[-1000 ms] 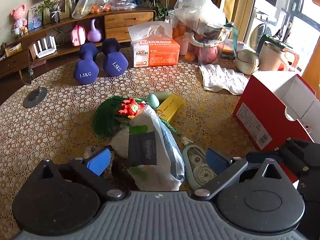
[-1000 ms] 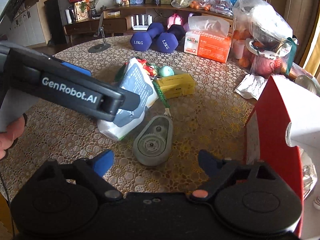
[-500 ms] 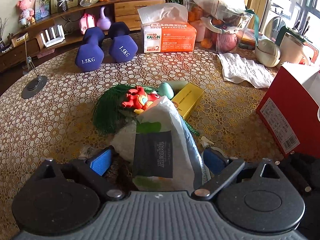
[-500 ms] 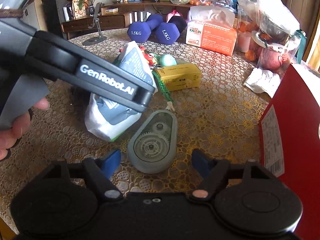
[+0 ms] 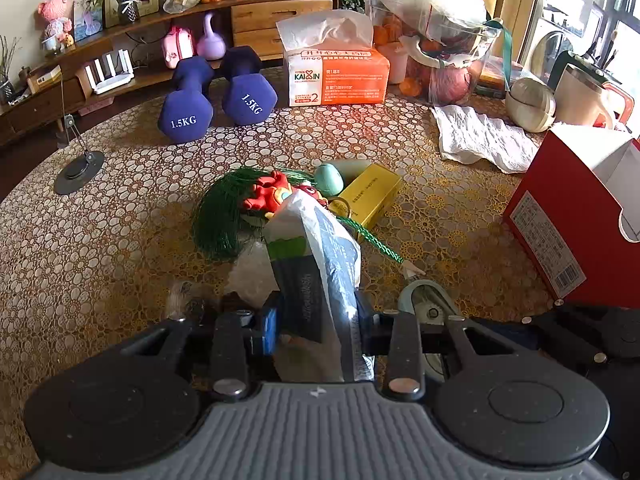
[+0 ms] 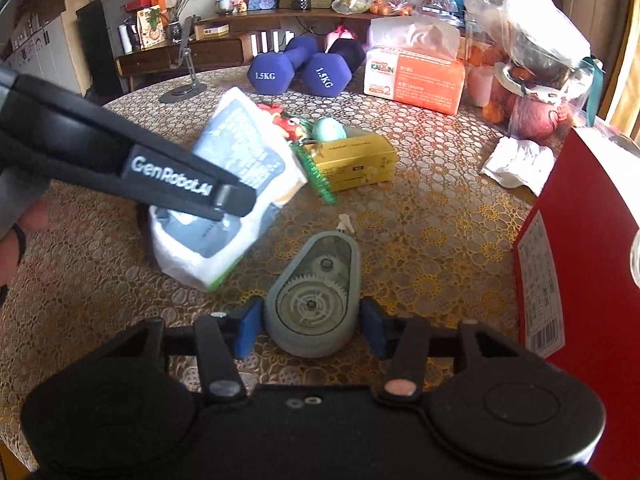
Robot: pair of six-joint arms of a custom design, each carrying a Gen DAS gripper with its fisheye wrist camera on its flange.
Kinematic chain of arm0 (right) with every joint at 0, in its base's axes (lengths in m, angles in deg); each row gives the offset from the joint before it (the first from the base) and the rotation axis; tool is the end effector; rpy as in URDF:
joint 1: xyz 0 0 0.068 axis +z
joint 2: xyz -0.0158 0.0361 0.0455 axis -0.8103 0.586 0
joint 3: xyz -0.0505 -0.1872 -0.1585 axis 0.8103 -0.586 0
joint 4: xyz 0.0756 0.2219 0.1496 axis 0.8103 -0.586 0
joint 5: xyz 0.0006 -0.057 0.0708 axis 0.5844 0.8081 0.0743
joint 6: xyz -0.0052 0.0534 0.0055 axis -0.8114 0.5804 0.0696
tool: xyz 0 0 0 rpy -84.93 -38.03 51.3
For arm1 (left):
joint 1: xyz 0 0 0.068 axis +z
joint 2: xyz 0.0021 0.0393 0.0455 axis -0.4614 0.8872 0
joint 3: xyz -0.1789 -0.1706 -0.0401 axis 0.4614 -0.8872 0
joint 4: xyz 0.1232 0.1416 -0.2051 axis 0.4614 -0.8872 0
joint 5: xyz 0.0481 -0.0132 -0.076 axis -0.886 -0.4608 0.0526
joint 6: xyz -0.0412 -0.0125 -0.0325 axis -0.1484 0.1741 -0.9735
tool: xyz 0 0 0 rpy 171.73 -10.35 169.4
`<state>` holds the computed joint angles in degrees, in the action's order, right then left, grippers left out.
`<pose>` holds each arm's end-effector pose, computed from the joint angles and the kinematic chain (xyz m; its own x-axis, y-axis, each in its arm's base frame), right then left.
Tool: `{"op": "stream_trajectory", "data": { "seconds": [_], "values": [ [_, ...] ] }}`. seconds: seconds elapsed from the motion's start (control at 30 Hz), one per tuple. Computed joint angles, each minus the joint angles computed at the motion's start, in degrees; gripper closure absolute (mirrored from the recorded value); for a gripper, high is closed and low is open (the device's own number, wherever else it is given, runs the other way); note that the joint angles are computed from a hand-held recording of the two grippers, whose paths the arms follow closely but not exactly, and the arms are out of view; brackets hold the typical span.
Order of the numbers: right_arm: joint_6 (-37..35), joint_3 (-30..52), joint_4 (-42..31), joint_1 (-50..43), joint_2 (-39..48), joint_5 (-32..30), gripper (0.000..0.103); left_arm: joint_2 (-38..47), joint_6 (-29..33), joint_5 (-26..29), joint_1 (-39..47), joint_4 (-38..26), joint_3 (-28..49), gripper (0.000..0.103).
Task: Organize objects
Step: 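Grasp the white-and-blue packet with the left tool while the right tool grasps the tape dispenser, then carry the packet and tape dispenser over the shoebox with both tools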
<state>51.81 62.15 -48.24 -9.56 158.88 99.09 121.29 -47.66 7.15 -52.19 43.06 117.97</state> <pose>0.2358 0.2210 0.0024 -0.7036 -0.2719 -0.6565 -0.3831 0.9233 0.0283 0.3075 -0.1377 0.0347 -0.7764 0.1827 -0.6031 0.2410 0.9704 -0.0163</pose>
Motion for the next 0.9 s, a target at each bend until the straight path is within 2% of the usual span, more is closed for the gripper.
{"op": "stream_trajectory", "data": {
  "seconds": [0.2,0.47,0.67,0.9],
  "values": [
    [1.8,-4.6,1.4,-0.1,-5.3,-0.1,0.052,-4.9,0.5,0.3,-0.4,-1.2,-3.0,0.072],
    [3.0,-11.6,-1.0,1.4,-16.6,0.1,0.052,-15.2,0.8,1.9,-0.5,-4.2,-8.7,0.073],
    [3.1,-19.3,-7.0,3.7,-33.3,2.2,0.052,-25.7,0.8,2.0,-2.8,-10.5,-11.9,0.073],
    [4.6,-25.8,-21.8,6.9,-57.6,6.7,0.052,-36.9,-0.7,0.5,-8.4,-18.9,-13.1,0.073]
  ]
}}
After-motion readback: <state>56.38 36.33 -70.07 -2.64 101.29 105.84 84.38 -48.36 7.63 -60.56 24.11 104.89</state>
